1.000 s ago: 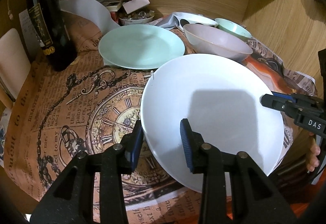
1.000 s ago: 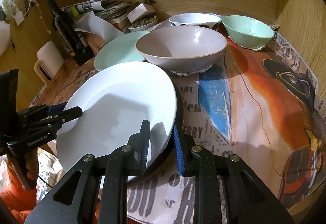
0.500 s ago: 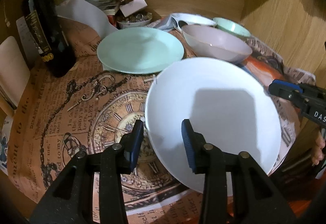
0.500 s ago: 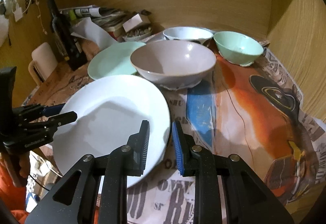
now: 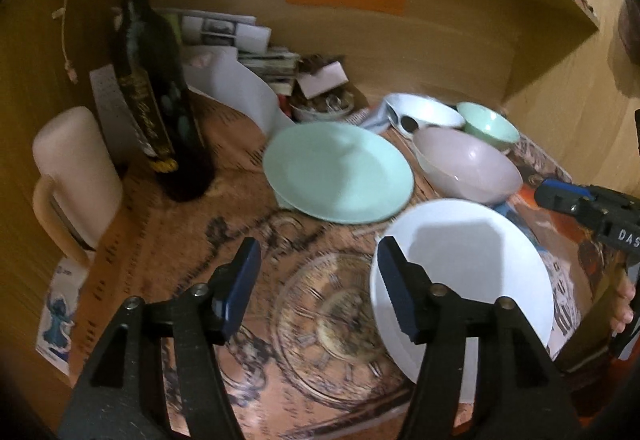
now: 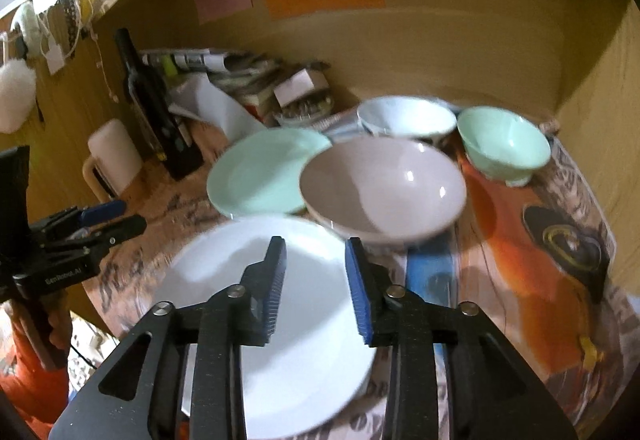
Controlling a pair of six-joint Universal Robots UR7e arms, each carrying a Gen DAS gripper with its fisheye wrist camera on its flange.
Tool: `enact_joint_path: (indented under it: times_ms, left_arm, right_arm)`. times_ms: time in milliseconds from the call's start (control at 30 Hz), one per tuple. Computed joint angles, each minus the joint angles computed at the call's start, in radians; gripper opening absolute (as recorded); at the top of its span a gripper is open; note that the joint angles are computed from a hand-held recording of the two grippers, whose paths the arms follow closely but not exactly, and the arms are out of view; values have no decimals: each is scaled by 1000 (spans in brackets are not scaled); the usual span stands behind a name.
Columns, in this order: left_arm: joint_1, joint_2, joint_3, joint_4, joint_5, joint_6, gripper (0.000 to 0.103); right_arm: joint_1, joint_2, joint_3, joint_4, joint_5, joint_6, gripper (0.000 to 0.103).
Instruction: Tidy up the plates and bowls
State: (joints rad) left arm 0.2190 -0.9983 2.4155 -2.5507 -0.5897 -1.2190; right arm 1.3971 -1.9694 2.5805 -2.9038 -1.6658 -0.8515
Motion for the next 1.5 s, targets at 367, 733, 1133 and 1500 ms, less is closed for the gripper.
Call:
enact_joint_path:
  times_ms: [367,733,1133,1500]
  left_arm:
    - [79,-49,-7,-68,70,110,62]
    - [208,2,-70,-252,47,320,62]
    - [374,62,-169,-262,-74,402,62]
    - [432,94,-187,-313,-148,464,62]
  right_arm:
    - [159,194,-111,-105,-73,59,41]
    - [241,459,-264,-133,-206,108,41]
    - [247,659,-450,34,-339,102,41]
    - [245,787,-581,194,-451,132,41]
